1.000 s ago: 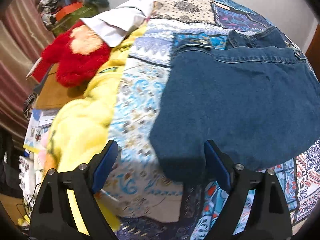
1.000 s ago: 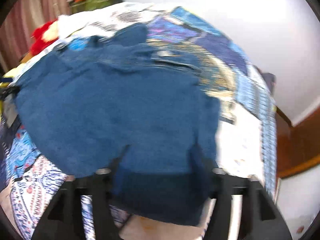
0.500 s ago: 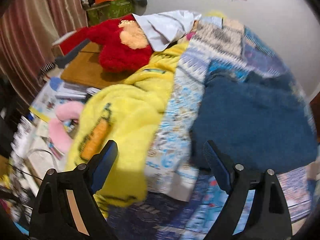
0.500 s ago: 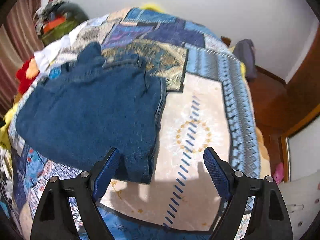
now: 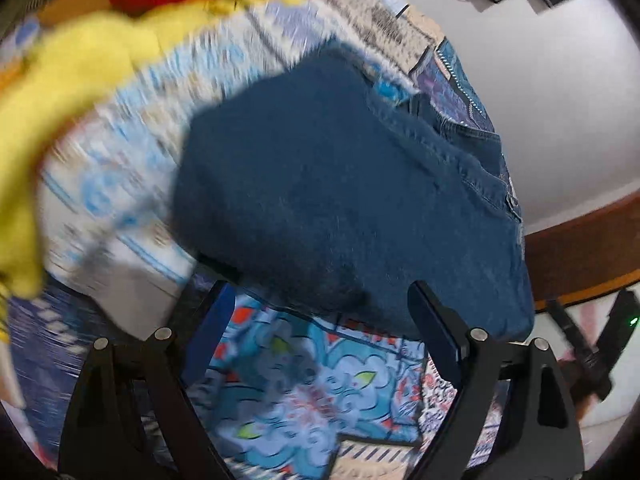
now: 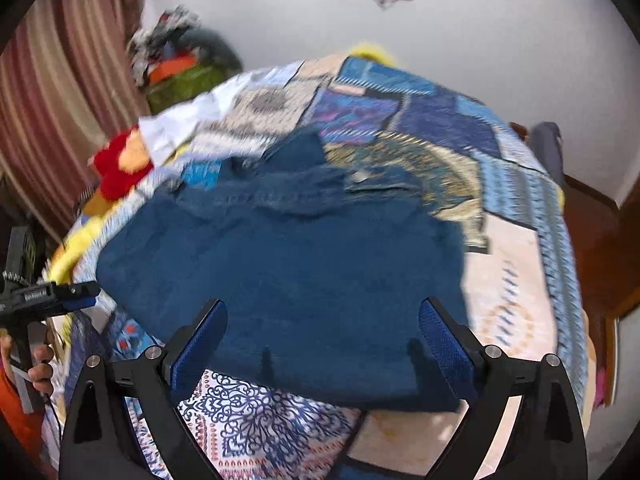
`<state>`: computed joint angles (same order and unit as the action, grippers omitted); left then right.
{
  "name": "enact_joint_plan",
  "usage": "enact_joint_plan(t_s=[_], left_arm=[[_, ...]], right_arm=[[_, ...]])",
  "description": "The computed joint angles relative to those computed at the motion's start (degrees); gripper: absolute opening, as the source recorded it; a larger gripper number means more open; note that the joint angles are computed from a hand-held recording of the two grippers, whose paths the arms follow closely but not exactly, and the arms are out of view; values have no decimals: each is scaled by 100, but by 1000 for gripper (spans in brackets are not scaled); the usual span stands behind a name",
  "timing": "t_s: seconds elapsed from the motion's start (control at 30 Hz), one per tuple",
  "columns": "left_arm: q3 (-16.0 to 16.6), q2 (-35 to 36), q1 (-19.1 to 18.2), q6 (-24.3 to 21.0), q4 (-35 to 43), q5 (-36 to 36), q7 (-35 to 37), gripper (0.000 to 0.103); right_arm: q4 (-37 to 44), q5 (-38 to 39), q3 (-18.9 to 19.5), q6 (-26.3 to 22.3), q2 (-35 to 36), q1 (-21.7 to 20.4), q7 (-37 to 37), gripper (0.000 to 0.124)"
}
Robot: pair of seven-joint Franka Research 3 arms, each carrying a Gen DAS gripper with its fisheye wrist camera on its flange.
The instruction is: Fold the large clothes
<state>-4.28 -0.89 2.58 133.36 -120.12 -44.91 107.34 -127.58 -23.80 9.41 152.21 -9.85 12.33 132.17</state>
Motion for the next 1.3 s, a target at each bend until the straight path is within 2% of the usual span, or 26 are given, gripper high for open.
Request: enact_joint_plan(t_s=[0.17, 0.27, 0.33, 0.47, 0.6, 0.73, 0.8, 0.97, 1.03, 1.17, 1.23, 1.3], left_arm=[[-51, 559, 130, -364, 306, -690, -61, 87], [-163, 1062, 302, -622, 693, -1037, 276, 85], [-264, 1236, 380, -537, 834, -1117, 237, 76], [-427, 1529, 383, -174, 1190, -958, -269, 70], [-515, 1439, 229, 476, 1166, -211, -841, 50], [-496, 893, -74, 962, 897, 1273, -1448, 36], [-503, 573, -143, 1225, 678, 1571, -1501, 34], [-358, -193, -321, 1703, 150, 1844, -1324, 34], [-302, -433, -402, 1877, -36, 2266, -1450, 33], [-143, -656, -505, 2054, -285, 2738, -1652, 33], [-194, -607, -400, 2106, -347, 3513, -2243, 33], [-149, -563, -394, 2113, -388, 3764, -2479, 33]], right_arm=[[371, 305, -117, -390, 715, 231, -425, 96], [197, 260, -259, -25, 737, 323, -352, 101], [179, 443, -310, 25, 740, 363, -529, 103], [145, 439, -345, 74, 749, 388, -583, 103], [228, 513, -343, -57, 764, 424, -643, 103], [564, 641, -324, -587, 867, 502, -767, 103], [750, 877, -326, -748, 925, 558, -997, 103], [1113, 956, -278, -356, 1142, 753, -1226, 103], [1401, 911, -256, -328, 1411, 883, -1357, 103], [2223, 1443, -211, -823, 2291, 1158, -2093, 103], [2464, 1920, -219, -948, 2581, 1208, -2333, 103], [2747, 1875, -347, -1160, 2781, 1383, -2372, 103]])
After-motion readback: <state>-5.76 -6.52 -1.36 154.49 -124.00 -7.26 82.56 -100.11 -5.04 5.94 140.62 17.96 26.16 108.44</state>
